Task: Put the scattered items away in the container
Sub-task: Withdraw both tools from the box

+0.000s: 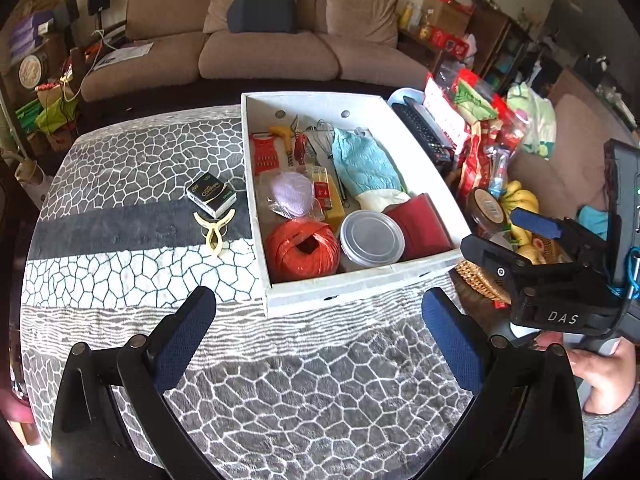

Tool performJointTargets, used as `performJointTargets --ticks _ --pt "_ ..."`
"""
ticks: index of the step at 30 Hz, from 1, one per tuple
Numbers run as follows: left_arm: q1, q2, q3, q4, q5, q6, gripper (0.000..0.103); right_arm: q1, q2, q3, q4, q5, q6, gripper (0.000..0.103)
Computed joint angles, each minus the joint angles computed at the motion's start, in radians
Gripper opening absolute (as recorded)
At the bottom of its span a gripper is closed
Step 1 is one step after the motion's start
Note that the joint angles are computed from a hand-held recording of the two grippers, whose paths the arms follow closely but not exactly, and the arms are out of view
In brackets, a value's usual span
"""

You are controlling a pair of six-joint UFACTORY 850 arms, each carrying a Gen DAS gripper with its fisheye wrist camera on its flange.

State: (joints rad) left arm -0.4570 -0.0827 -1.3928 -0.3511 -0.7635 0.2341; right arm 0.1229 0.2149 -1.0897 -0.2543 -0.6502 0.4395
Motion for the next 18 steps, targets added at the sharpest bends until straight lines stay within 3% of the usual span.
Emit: performJointTargets --ticks 9,15,18 --pt "0.061 0.131 0.176 0.056 0.07 -0.008 0.103 0.141 0.083 0.095 -0.11 -0.015 0.159 0.103" --pt "0.092 0.191 0.266 0.2 0.181 -0.075 0.103 0.231 0.064 0.116 -0.18 0.026 0.266 0.103" --pt "0.126 0.202 0.294 0.159 0.2 -0.04 0.103 0.271 0.046 0.125 -0.215 0.058 0.332 0.103"
